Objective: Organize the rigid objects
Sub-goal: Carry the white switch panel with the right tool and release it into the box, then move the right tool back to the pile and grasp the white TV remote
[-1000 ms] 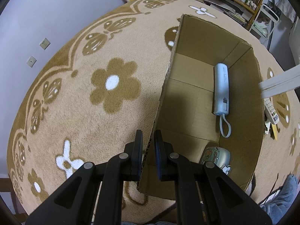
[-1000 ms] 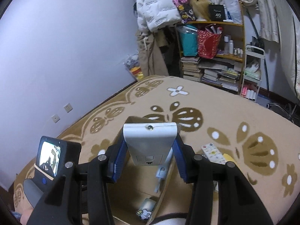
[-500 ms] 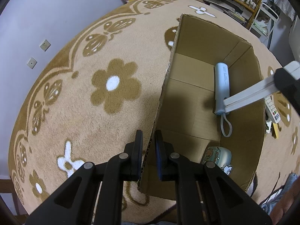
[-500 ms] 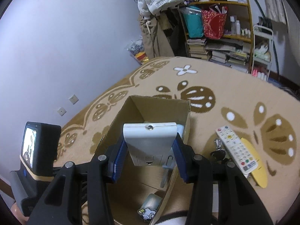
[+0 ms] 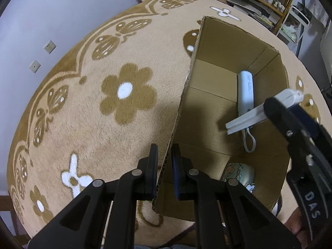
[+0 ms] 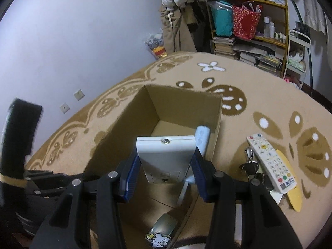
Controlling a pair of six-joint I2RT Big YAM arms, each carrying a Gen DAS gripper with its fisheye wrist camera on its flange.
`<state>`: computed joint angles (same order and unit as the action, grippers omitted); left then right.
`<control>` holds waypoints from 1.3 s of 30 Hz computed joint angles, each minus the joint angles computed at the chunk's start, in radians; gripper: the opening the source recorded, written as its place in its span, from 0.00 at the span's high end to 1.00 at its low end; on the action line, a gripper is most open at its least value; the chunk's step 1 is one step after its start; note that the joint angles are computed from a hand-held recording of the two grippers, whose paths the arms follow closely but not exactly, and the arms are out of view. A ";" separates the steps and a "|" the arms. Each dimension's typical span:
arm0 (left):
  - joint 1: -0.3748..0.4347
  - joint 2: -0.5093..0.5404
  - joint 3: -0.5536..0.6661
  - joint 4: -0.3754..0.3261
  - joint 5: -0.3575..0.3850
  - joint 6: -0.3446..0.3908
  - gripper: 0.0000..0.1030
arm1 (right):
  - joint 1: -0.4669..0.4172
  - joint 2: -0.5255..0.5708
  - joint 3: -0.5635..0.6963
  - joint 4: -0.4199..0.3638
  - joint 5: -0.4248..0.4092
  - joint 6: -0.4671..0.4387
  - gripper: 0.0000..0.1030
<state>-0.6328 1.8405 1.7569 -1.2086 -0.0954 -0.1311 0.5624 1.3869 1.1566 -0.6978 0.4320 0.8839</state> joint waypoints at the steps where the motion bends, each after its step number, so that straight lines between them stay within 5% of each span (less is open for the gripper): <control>1: 0.001 0.000 0.000 0.000 0.002 -0.001 0.88 | -0.001 0.001 -0.002 -0.001 -0.002 0.006 0.50; 12: -0.002 -0.001 -0.003 0.002 -0.006 0.003 0.88 | 0.001 0.018 -0.002 -0.006 0.001 0.002 0.50; 31: -0.001 0.003 0.010 -0.009 -0.011 0.004 0.87 | 0.025 -0.016 0.057 -0.150 0.169 -0.026 0.00; 39: -0.003 0.002 0.008 -0.009 -0.017 0.007 0.87 | -0.009 -0.072 0.004 -0.194 0.164 0.056 0.00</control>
<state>-0.6360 1.8428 1.7654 -1.2180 -0.1128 -0.1244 0.5537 1.3150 1.1604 -0.8916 0.5962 0.9394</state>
